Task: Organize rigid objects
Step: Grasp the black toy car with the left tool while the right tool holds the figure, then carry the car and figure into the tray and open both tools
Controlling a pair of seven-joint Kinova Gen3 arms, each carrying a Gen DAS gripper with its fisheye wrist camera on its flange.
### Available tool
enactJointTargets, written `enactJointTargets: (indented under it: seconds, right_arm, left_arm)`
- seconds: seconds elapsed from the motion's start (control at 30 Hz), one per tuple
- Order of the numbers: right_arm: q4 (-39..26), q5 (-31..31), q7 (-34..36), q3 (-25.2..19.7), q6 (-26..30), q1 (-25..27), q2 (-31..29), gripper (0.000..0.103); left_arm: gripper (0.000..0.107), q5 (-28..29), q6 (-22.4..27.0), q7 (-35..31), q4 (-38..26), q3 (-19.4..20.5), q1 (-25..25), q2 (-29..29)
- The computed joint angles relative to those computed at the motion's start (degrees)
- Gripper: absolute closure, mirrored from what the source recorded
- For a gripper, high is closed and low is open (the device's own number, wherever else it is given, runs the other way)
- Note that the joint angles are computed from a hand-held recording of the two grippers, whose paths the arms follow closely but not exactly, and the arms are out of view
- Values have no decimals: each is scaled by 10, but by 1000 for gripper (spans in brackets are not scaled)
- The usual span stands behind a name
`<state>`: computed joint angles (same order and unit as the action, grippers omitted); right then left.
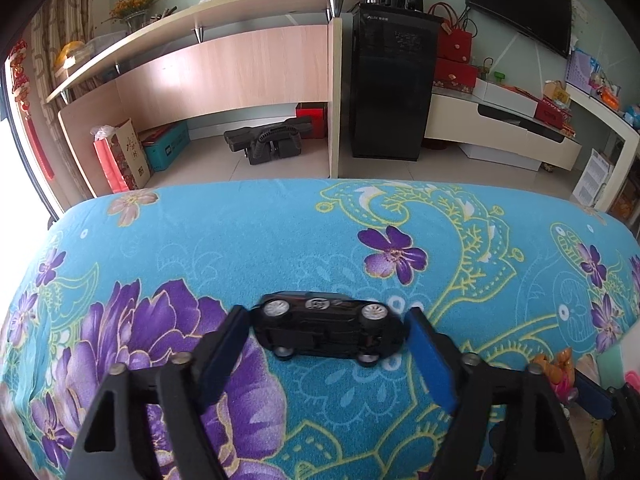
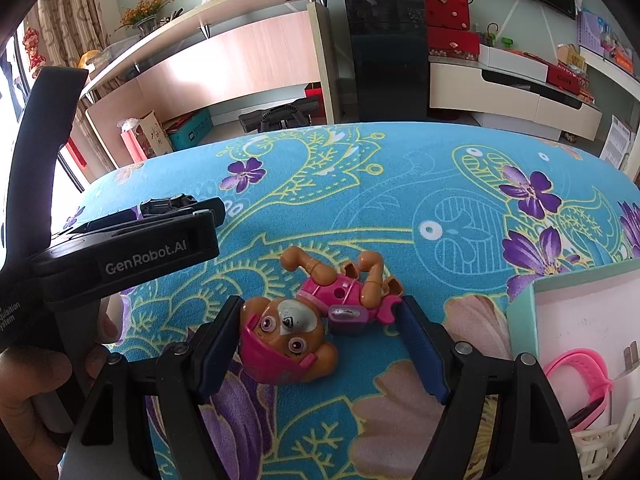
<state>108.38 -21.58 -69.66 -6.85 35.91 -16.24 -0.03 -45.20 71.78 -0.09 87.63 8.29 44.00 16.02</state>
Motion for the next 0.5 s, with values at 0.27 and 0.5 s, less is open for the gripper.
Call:
enactJointTargets:
  seconds: [0.27, 0.5]
  right_arm:
    - [-2, 7, -13, 5, 13, 3, -14, 25]
    - [-1, -12, -8, 25, 49, 11, -60, 25]
  left_arm:
    - [29, -6, 47, 28, -18, 13, 35, -7]
    - [29, -41, 143, 92, -60, 38, 109, -5]
